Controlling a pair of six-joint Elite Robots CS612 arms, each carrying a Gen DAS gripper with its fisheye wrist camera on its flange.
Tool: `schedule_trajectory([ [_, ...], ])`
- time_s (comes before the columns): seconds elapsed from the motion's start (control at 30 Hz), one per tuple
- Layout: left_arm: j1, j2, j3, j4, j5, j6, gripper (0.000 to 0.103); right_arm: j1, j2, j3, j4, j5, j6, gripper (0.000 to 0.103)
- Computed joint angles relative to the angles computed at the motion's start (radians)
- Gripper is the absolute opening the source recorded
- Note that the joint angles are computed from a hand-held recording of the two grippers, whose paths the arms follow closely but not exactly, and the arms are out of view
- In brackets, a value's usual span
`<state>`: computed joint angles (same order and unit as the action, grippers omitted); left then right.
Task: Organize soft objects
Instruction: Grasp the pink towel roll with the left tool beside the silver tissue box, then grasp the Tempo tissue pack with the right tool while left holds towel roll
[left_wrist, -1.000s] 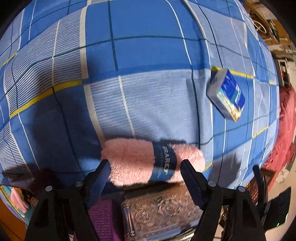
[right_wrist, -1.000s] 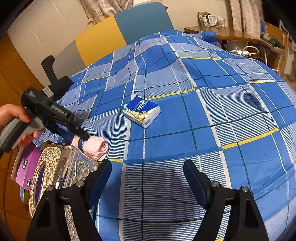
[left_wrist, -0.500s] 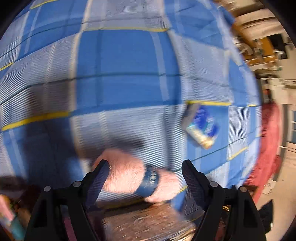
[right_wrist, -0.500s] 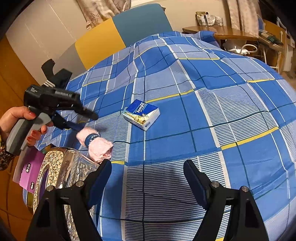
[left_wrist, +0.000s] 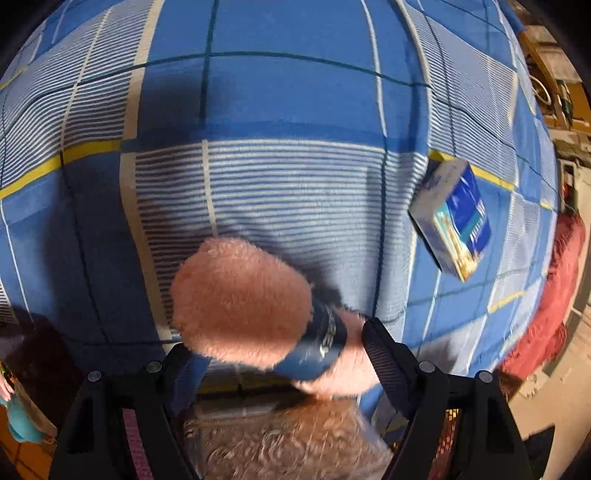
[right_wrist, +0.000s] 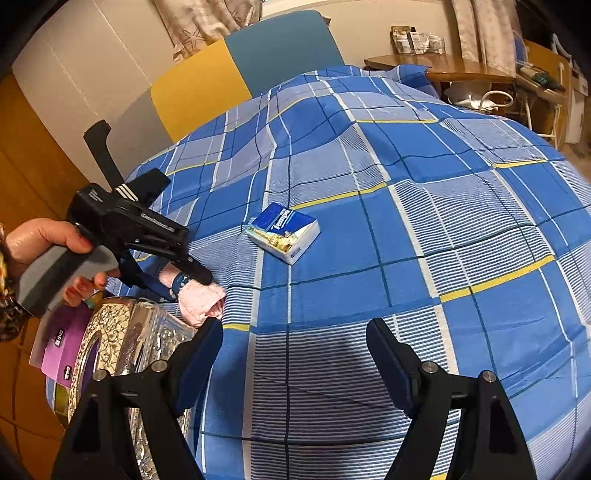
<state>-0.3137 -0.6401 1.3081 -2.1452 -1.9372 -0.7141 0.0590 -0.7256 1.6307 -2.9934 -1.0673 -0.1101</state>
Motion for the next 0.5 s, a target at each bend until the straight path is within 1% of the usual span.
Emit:
schedule_trajectory([
  [0.03, -0.002, 0.004, -0.006, -0.019, 0.014, -0.007, 0.074, 0.000, 0.001, -0.001, -0.005, -0.005, 0.003, 0.081],
  [0.07, -0.005, -0.003, 0.006, -0.066, 0.038, -0.003, 0.056, 0.000, 0.002, -0.002, -0.011, -0.013, 0.006, 0.081],
  [0.1, -0.006, -0.009, 0.018, -0.108, 0.040, 0.004, 0.047, 0.000, 0.003, -0.002, -0.014, -0.020, 0.008, 0.081],
  [0.17, -0.005, -0.020, 0.040, -0.188, 0.037, 0.010, 0.040, -0.001, 0.004, -0.003, -0.025, -0.028, 0.017, 0.081],
  [0.23, -0.006, -0.029, 0.057, -0.241, 0.044, 0.001, 0.038, 0.002, 0.009, -0.007, -0.046, -0.051, 0.019, 0.081],
  [0.27, -0.003, -0.034, 0.072, -0.286, 0.035, -0.012, 0.037, 0.006, 0.013, -0.009, -0.063, -0.069, 0.013, 0.081],
  [0.33, 0.002, -0.043, 0.104, -0.350, 0.020, -0.027, 0.037, 0.010, 0.024, -0.019, -0.089, -0.084, 0.000, 0.081],
  [0.43, 0.009, -0.066, 0.150, -0.426, 0.015, -0.058, 0.036, 0.017, 0.051, -0.068, -0.072, -0.061, -0.055, 0.081],
  [0.5, 0.021, -0.086, 0.195, -0.501, 0.004, -0.083, 0.036, 0.031, 0.071, -0.106, -0.062, -0.076, -0.110, 0.081],
])
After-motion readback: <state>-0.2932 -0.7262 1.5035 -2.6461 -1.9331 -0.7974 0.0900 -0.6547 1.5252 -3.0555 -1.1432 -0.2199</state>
